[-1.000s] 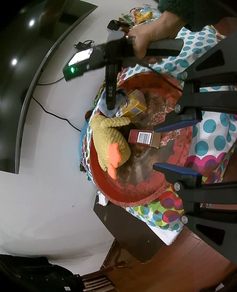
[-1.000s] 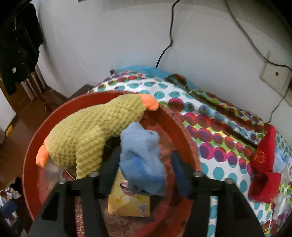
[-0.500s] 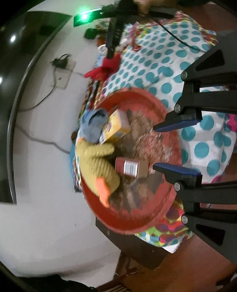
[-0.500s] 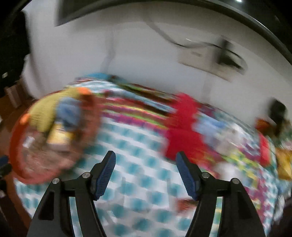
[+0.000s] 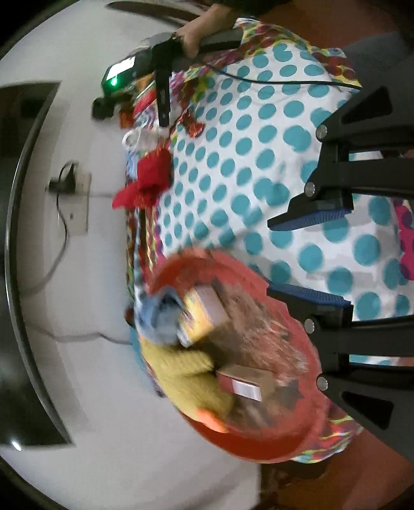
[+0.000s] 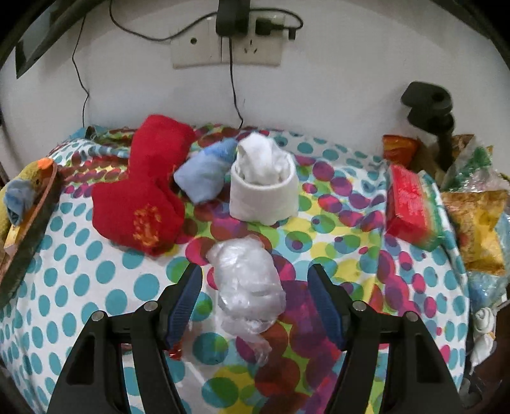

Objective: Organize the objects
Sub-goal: 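Grasp the red embroidered sock with the left gripper while the right gripper grasps the clear plastic bag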

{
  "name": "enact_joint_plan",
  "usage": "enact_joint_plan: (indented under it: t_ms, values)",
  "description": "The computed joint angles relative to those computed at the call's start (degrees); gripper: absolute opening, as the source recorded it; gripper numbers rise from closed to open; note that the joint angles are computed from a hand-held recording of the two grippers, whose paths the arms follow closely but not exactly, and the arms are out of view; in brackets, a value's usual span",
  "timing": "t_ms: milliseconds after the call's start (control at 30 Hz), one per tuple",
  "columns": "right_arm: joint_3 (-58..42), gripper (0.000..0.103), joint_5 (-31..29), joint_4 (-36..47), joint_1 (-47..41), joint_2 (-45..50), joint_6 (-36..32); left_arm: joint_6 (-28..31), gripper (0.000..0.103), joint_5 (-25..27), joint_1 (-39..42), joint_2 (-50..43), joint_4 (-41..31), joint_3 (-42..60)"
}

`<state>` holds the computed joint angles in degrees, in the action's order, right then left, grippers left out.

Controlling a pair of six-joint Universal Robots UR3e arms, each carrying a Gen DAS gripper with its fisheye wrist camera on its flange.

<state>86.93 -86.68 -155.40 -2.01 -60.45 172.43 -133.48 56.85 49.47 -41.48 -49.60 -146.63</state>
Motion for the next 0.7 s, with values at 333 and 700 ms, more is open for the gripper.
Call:
enact_joint_plan:
  t_ms: [333,700]
  values:
    - [-0.5,0.035,1.6,-0.9,-0.6,2.3,-3.9,-20.8,0.035,18.5,-35.6,-38.3,35.9,12.1]
    - [-0.7,0.036,3.1,-0.1,-1.4,2.2,-4.0,-31.6,0.045,19.4,-48.2,-69.0,30.9,47.1]
